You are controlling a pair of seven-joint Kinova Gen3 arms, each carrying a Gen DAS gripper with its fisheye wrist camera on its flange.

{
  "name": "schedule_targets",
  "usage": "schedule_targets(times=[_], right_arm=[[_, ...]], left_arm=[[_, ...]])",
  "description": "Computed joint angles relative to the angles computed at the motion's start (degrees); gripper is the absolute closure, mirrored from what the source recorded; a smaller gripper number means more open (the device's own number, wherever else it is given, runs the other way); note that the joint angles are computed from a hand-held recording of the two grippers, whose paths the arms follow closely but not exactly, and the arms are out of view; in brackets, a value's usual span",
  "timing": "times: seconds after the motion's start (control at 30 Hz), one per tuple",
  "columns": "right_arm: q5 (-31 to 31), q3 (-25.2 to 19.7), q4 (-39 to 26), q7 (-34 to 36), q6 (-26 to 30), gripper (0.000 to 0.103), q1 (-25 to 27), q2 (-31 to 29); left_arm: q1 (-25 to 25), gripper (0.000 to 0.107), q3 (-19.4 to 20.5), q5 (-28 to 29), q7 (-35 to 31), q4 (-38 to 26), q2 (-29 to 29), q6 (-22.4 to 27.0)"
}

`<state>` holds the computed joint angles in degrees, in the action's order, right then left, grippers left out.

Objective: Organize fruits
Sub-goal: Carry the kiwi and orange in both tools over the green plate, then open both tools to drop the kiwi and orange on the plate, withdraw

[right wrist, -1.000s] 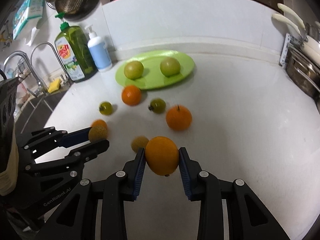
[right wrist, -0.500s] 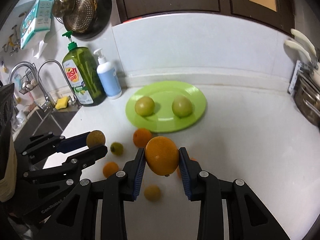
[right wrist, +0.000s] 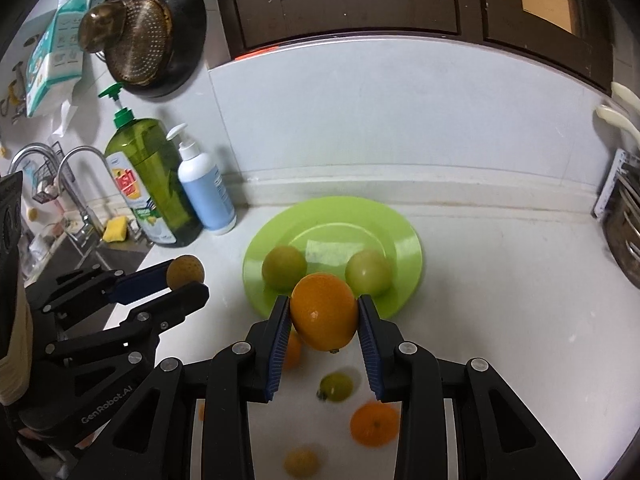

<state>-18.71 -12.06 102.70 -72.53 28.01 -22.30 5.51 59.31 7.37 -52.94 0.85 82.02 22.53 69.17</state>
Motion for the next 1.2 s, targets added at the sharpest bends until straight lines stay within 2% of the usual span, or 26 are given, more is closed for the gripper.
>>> schedule_targets(times=[0.33,0.57,0.8,1.2], right_arm=[[4.24,0.56,-11.21,-2.82,4.62,0.069,-0.46,8.69],[6.54,1.06,-19.62,-5.69,10.2,0.069,-0.81,15.67],[9.43,1.98,-25.39,-8.39,13.94,0.069,-2.6,21.16],[12.13,2.53,-30.83,-9.47,18.14,0.069,-3.63,25.77]], left_arm=[[-7.13,0.08,-1.26,4.22,-6.61,-1.1,0.02,-6.38],[-12.5,0.08,-2.55,10.1,-13.15,-1.67,1.11,-11.67],[-16.16,0.08,-3.9,16.62,-18.82,-2.1,2.9,-15.21],[-18.37,0.08,-5.54,23.64,-24.83,-4.41,5.96,-16.3]])
